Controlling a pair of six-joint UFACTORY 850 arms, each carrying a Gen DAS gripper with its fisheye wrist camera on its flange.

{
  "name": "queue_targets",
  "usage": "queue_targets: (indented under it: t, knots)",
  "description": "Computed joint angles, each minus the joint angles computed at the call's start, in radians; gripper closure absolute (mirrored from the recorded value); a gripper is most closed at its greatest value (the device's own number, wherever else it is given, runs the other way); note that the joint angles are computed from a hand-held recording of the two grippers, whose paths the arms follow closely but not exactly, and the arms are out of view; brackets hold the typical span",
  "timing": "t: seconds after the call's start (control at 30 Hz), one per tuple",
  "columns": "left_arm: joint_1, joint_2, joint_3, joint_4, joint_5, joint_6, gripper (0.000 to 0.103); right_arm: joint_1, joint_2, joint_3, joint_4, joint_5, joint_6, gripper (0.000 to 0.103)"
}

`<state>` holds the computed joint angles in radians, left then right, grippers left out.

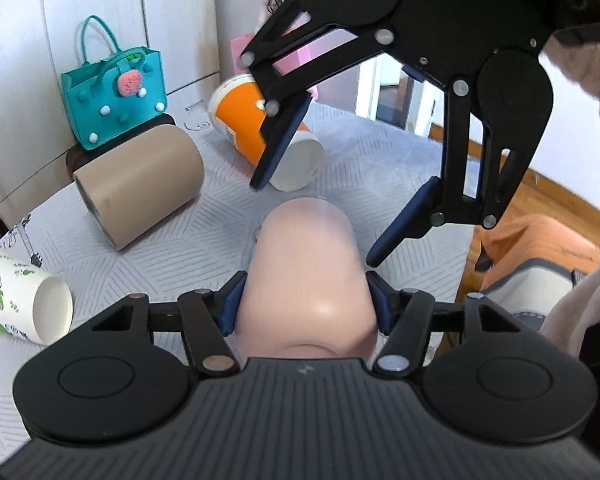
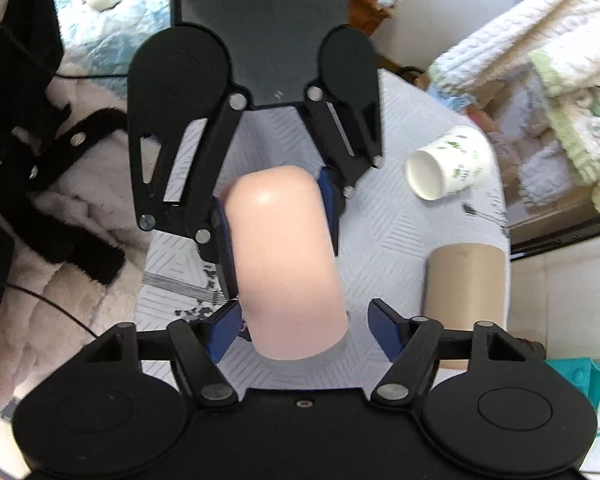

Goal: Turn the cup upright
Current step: 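Lift the pink tumbler off the table with both grippers, then open the right gripper and pull it away from the tumbler, then rotate the tumbler lid-up with the left gripper and set it on the table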

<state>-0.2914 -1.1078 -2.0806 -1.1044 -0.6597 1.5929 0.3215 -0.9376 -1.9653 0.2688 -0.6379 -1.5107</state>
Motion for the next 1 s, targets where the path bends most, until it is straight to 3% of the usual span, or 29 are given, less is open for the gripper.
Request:
queue_targets:
  t: [0.13,0.2,0.47,0.77,0.9,1.0]
  knots:
    - [0.008,-0.008,-0.008,0.008,-0.009,-0.034,0.043,-0.025,0.043,0.071,0.091,0.085,0.016,0.025]
    - [0.010,-0.021,-0.034,0.031,-0.024,-0.086,0.043,-0.036,0.057,0.091,0.090,0.122,0.156,0.025]
    - [0.008,-0.068,-0.120,0.173,-0.059,-0.315,0.043,-0.118,0.070,0.119,0.341,-0.010,0.692,0.023]
    - [0.014,-0.045,-0.094,0.235,-0.088,-0.437,0.041,-0.161,0.062,0.221,0.752,-0.073,0.813,0.019]
    - [0.019,-0.047,-0.118,0.274,-0.124,-0.515,0.040,-0.151,0.014,0.186,0.834,-0.122,0.896,0.016]
    - [0.019,-0.078,-0.168,0.314,-0.165,-0.607,0.042,-0.130,-0.005,0.186,0.866,-0.103,0.949,0.016]
